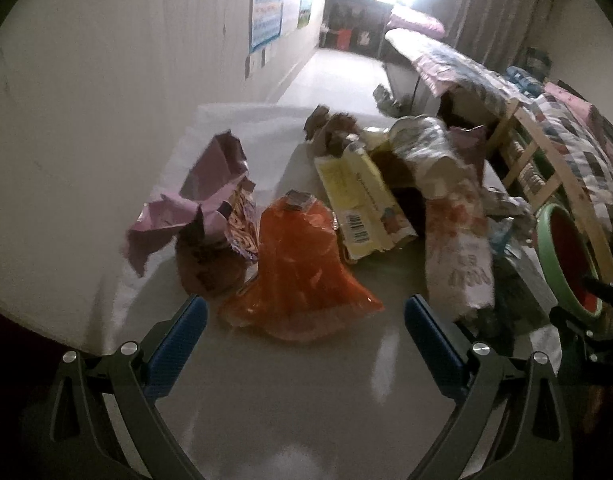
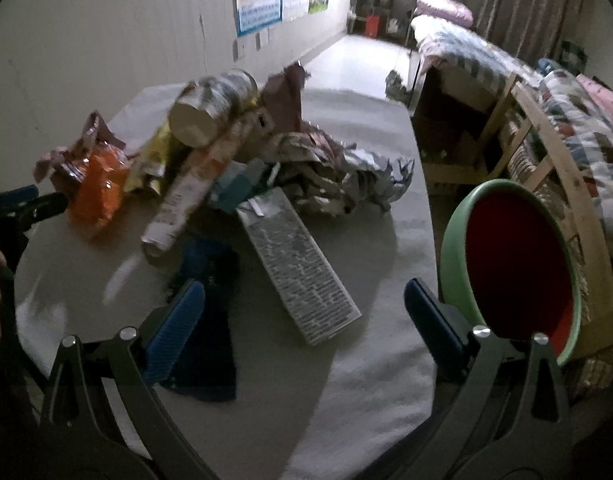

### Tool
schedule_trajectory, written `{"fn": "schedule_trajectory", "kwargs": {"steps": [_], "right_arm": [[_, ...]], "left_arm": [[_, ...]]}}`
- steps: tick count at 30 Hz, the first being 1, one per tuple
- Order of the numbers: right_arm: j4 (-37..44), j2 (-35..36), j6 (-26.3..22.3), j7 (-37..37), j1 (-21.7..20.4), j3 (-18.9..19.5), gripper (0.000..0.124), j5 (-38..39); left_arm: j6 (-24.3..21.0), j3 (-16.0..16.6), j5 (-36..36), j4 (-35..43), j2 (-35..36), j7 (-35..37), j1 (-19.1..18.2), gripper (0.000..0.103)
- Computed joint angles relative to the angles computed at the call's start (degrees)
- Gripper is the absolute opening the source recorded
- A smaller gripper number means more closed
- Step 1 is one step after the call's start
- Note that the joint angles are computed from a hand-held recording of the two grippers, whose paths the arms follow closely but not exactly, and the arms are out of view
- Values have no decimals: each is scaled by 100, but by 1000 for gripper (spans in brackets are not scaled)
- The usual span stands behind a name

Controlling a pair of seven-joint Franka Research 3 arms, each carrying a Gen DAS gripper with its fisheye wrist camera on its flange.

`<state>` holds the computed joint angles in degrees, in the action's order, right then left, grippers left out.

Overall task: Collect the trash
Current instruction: 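Grasp the white milk carton with the right tool while the left tool grasps the orange bag, then carry both items to the green bucket and open both tools to drop them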

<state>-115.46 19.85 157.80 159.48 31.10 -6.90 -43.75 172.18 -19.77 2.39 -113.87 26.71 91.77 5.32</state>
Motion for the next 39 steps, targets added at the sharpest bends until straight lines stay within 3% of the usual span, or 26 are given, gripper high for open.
{"fn": "schedule_trajectory", "kwargs": {"steps": [6,13,18,24,29,39], "right_arm": [[134,236,143,-1099,-344,198,87,902],[406,576,164,-2506,-544,369,74,2109],[549,775,111,-3248,-570,416,51,2868],[538,810,154,-3498,-370,241,43,3259],[391,724,253,-3539,-262,187,41,3426],[-174,200,573,-3071,9,-32,41,3234]], "left_arm": [[-597,200,33,735,540,-190,-298,90],[-1088,882,612,1442,985,-817,-1004,87],[-1301,976,818,1695,1135,-1028,-1087,81],[-1287,975,1029,1645,1091,-1072,-1112,73],[-1350,750,863,1515,981,-884,-916,67],[-982,333,237,504,291,-408,-460,66]]}}
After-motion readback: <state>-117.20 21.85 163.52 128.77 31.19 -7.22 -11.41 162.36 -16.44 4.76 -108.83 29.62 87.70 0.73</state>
